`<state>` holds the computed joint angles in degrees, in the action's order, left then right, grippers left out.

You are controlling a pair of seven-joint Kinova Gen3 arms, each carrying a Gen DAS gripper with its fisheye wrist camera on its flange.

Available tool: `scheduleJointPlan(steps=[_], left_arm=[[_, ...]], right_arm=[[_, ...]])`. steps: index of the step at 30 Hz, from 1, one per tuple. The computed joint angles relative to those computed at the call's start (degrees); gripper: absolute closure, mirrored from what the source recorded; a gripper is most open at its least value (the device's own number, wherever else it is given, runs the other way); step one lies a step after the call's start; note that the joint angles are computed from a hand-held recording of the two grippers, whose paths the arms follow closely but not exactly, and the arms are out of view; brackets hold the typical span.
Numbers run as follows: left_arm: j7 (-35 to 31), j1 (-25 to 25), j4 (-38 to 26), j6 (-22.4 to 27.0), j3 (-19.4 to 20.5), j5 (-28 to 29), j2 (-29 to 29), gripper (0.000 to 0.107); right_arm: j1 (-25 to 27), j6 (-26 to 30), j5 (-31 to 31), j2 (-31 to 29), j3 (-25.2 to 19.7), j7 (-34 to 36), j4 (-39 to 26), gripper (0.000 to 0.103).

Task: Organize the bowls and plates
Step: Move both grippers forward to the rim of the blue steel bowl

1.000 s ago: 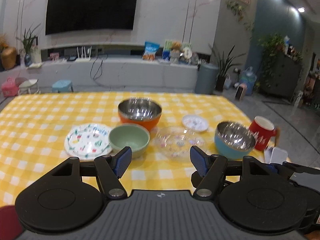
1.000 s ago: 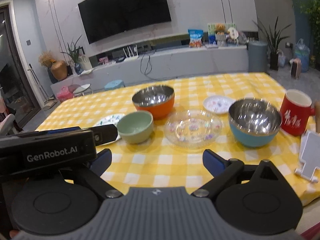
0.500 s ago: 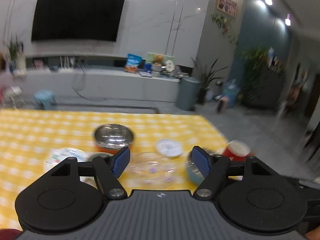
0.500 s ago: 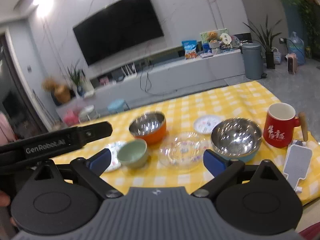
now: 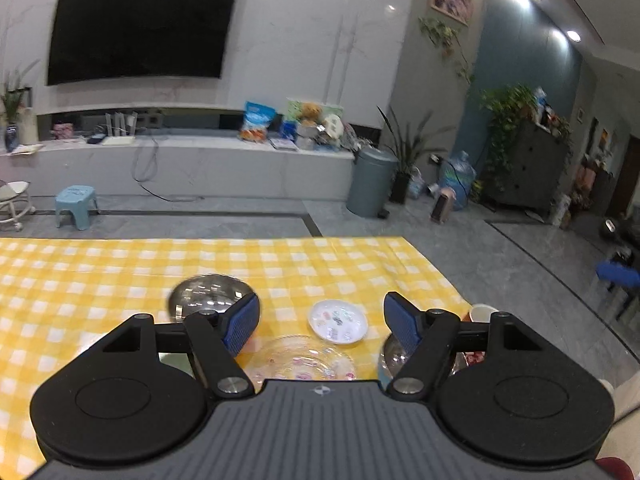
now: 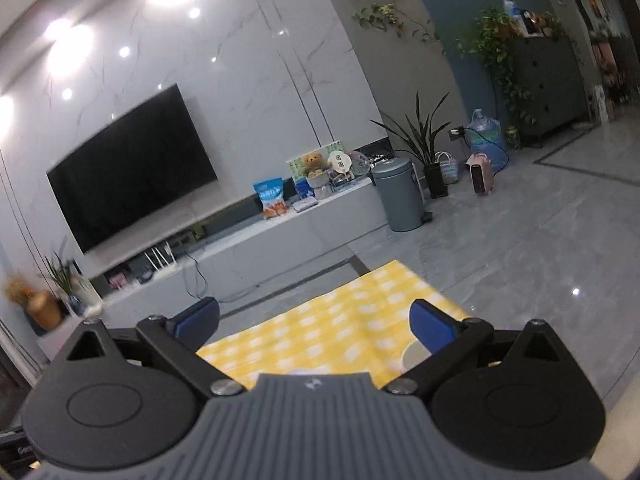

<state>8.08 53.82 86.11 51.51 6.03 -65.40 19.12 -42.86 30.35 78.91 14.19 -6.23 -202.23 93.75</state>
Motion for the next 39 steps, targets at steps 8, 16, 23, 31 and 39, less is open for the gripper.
scheduleJointPlan(steps=[8,16,23,31,39], left_arm=[[-13.89,-8.21,-7.63,-6.92,3.67,14.17,7.31,0.019],[-22.41,-8.98,-10.91,-12.23,-0.82,25.76,11.3,0.021],[-31.39,-11.64,-12.06,-17.11,-0.42,34.92,14.32,0.029],[-34.44,-9.55,-10.57,-20.54,-5.07,41.5,15.3,0.029],[-35.38,-6.76,-10.39,-23.07,-9.53,44.91,16.34,0.038]], right_arm=[[12.73,-3.0,-11.4,7.24,-11.19,18.64,-7.43,0.015],[20.86,2.21,-21.76,15.54,-23.06,37.28,-13.81,0.037],[14.04,10.39,-34.56,18.26,-15.3,52.27,-18.68,0.062],[10.79,11.77,-42.7,19.98,-9.39,55.94,-20.8,0.062],[10.48,13.89,-50.21,22.84,-7.9,61.77,-24.39,0.055]])
